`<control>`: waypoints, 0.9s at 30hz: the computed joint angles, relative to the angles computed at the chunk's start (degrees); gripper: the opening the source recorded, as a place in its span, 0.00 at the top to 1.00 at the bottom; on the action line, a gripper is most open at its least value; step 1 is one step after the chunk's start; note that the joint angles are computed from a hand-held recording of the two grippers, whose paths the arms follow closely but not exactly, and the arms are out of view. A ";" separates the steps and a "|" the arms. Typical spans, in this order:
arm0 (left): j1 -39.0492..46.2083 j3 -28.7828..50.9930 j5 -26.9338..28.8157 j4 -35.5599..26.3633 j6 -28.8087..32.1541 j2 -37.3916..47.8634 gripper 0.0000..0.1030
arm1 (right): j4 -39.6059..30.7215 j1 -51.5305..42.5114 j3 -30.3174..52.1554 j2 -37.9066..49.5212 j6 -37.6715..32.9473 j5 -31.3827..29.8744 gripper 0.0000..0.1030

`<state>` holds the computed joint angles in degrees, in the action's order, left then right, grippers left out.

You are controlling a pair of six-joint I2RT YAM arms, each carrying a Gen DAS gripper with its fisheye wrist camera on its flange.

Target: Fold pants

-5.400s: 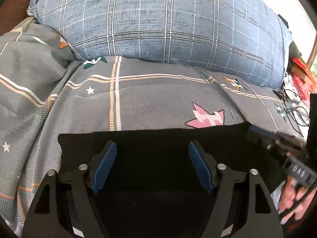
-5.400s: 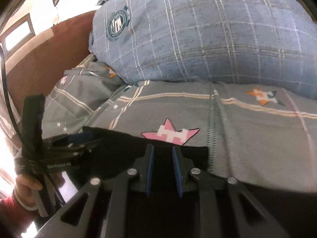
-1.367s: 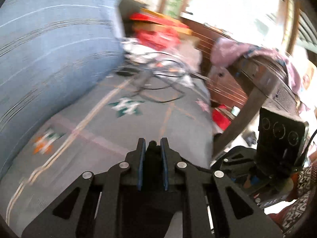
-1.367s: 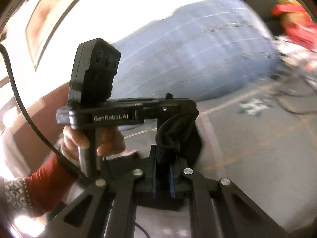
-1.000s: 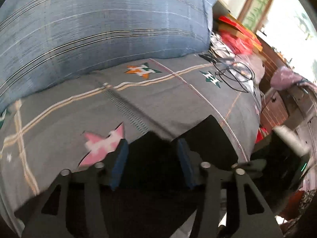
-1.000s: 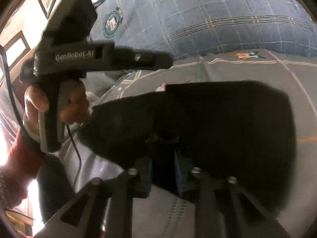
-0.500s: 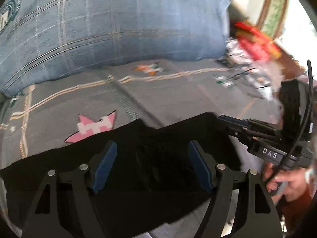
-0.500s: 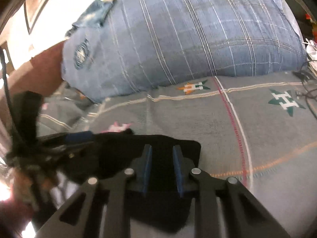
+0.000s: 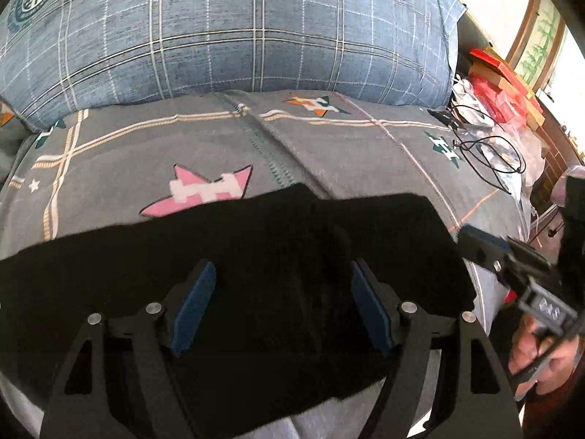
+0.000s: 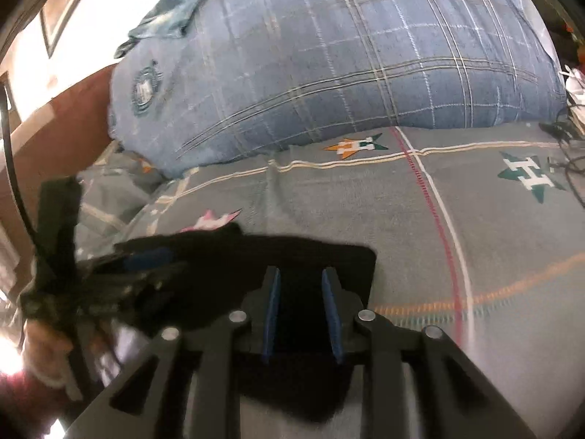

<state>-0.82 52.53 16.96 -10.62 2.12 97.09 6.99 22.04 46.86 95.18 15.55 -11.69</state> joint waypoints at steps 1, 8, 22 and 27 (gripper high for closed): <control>-0.08 -0.49 -0.45 0.27 -0.19 -0.02 0.27 | -0.53 0.99 -1.20 -1.16 -0.26 0.97 0.75; 0.22 -4.61 -0.59 4.19 -1.98 -0.95 0.27 | 2.14 5.68 -3.91 1.56 -0.12 5.94 0.73; 4.05 -7.74 -1.25 2.00 -1.75 -8.06 0.27 | 1.77 8.17 1.00 -0.75 2.69 2.56 0.60; 8.43 -9.45 0.42 0.53 -2.40 -11.02 0.25 | 1.19 10.29 6.66 4.91 1.89 3.32 0.59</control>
